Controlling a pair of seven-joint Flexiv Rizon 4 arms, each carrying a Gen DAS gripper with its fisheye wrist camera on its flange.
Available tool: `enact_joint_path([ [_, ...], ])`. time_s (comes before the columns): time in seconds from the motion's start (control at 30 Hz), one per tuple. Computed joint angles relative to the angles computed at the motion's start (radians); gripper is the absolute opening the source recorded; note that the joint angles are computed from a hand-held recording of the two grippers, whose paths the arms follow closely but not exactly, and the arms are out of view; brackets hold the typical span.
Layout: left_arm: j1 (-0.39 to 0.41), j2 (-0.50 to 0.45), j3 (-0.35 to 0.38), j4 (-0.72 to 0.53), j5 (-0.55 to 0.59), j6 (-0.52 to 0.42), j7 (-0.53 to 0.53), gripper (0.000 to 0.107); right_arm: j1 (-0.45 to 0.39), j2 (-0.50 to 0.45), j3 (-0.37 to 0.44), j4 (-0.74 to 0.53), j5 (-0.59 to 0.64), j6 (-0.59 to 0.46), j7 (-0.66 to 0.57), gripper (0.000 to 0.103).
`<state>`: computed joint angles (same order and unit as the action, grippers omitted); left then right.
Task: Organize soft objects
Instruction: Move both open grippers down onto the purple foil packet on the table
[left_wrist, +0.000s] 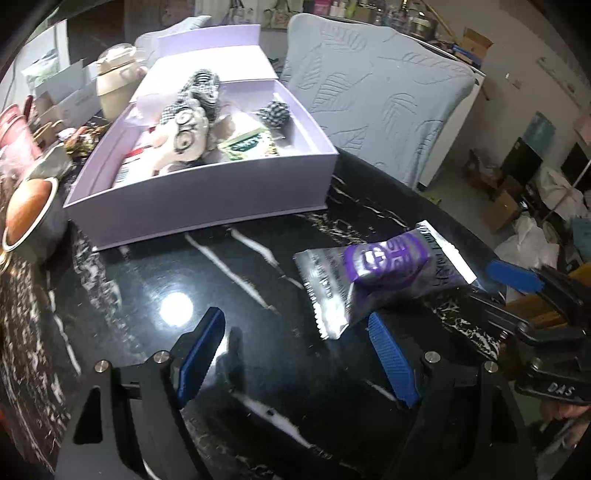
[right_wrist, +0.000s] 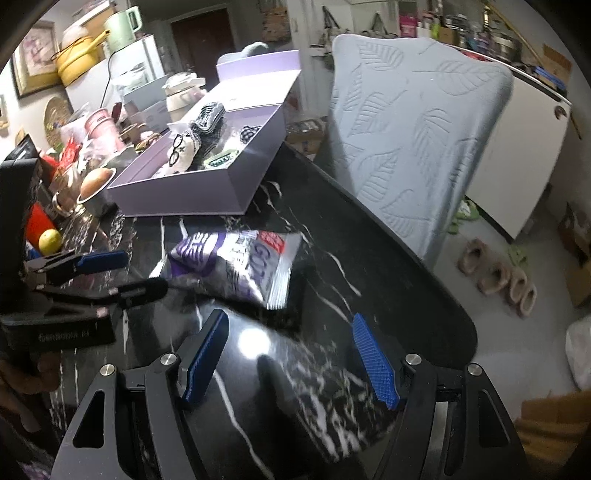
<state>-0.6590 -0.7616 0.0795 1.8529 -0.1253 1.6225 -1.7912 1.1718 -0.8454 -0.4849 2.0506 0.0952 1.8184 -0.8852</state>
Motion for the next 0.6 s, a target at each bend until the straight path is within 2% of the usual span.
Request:
enact_joint_path([
  [0.17,0.071,-0.023,-0.083,-0.035,0.003,-0.02,0.045,0.08,-0.119,0.011,0.099,-0.047,-0.069,-0.012,-0.04,0.07],
  [0.27,0.147,-0.042,-0.175,-0.049,0.006,-0.028,0.103,0.08,-0.218,0.013,0.195,-0.078,-0.107,0.001,-0.066,0.07],
  [0.37,0.15,-0.058,-0.181,-0.073,0.004,-0.046,0.133,0.08,-0.271,0.005,0.246,-0.103,-0.131,0.001,-0.085,0.067],
  [0.43,0.164,-0.067,-0.201,-0.079,0.003,-0.036,0.152,0.08,-0.296,0.001,0.272,-0.113,-0.143,0.003,-0.097,0.063],
  [0.47,0.19,-0.072,-0.233,-0.079,0.0,-0.03,0.169,0.08,-0.303,-0.001,0.279,-0.117,-0.148,0.006,-0.103,0.061],
  [0.6,0.203,-0.085,-0.253,-0.092,-0.01,-0.019,0.199,0.08,-0.305,-0.004,0.281,-0.121,-0.151,0.018,-0.131,0.054],
])
